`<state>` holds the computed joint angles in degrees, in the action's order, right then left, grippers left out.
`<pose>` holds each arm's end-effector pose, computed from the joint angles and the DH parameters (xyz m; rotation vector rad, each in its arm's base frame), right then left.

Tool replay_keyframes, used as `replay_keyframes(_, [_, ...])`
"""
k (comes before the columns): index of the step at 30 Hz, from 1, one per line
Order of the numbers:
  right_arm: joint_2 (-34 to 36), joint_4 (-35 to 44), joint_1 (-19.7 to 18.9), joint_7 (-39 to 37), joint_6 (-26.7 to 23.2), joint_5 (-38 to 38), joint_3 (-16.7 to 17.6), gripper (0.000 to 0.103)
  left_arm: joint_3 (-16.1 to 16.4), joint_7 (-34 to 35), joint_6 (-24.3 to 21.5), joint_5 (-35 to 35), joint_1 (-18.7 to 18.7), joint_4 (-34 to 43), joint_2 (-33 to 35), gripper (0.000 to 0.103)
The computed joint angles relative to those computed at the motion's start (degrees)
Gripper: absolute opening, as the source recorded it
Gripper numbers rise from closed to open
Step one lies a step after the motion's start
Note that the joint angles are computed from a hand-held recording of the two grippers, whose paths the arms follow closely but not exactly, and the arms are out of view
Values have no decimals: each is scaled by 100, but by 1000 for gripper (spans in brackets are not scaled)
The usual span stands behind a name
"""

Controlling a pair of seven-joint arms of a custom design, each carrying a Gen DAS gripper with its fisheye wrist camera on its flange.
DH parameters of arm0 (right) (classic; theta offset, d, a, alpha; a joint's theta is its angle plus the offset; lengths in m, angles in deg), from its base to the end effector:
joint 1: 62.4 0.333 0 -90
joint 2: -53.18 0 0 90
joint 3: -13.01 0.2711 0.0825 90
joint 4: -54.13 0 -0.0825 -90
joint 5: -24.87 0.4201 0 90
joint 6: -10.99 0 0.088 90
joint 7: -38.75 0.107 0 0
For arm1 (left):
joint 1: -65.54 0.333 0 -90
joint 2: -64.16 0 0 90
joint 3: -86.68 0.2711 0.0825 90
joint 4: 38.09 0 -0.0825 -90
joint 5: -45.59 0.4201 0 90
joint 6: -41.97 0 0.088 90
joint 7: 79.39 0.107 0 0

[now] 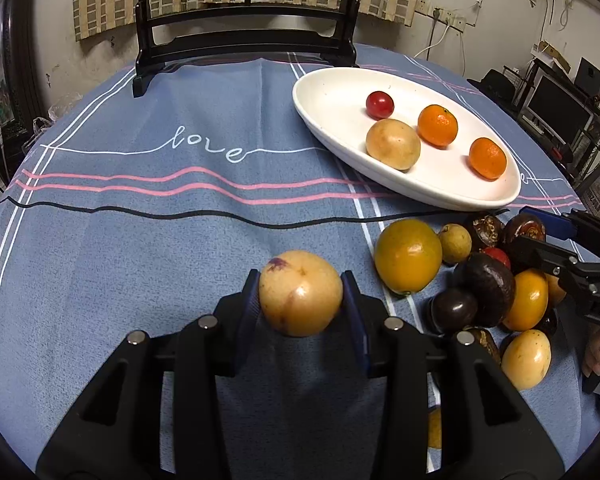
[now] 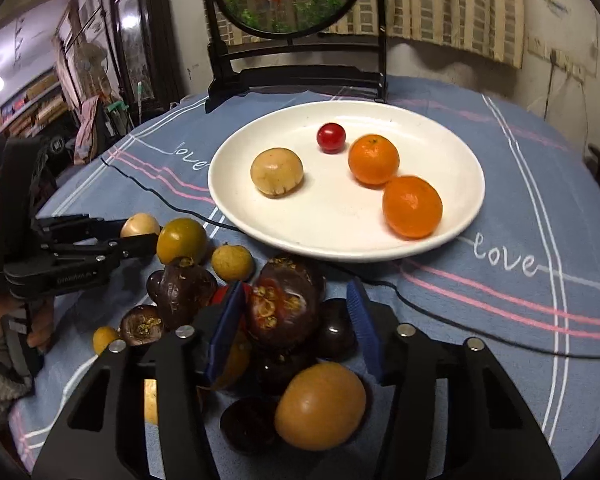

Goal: Organize fruits
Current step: 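Grasp the purple-streaked pale fruit with the left tool while the right tool grasps a dark brown fruit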

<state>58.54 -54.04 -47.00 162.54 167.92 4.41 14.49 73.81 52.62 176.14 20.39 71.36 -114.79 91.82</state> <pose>0.6297 0.2049 0.4836 -1.7124 1.7508 -0.6348 0.7520 -0.0663 0.4707 -1.3098 2.4167 -0.9564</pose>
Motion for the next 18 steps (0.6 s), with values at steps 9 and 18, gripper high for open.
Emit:
replay_keyframes(9, [-40,-65,26,134,119,-340,-26,37,-60,62,-102,-156,75,51,25,41])
replay_keyframes(18, [-184,-271,-37,250,312,-367,14,24,-60,328,-184,-368,87,-24,-50,41])
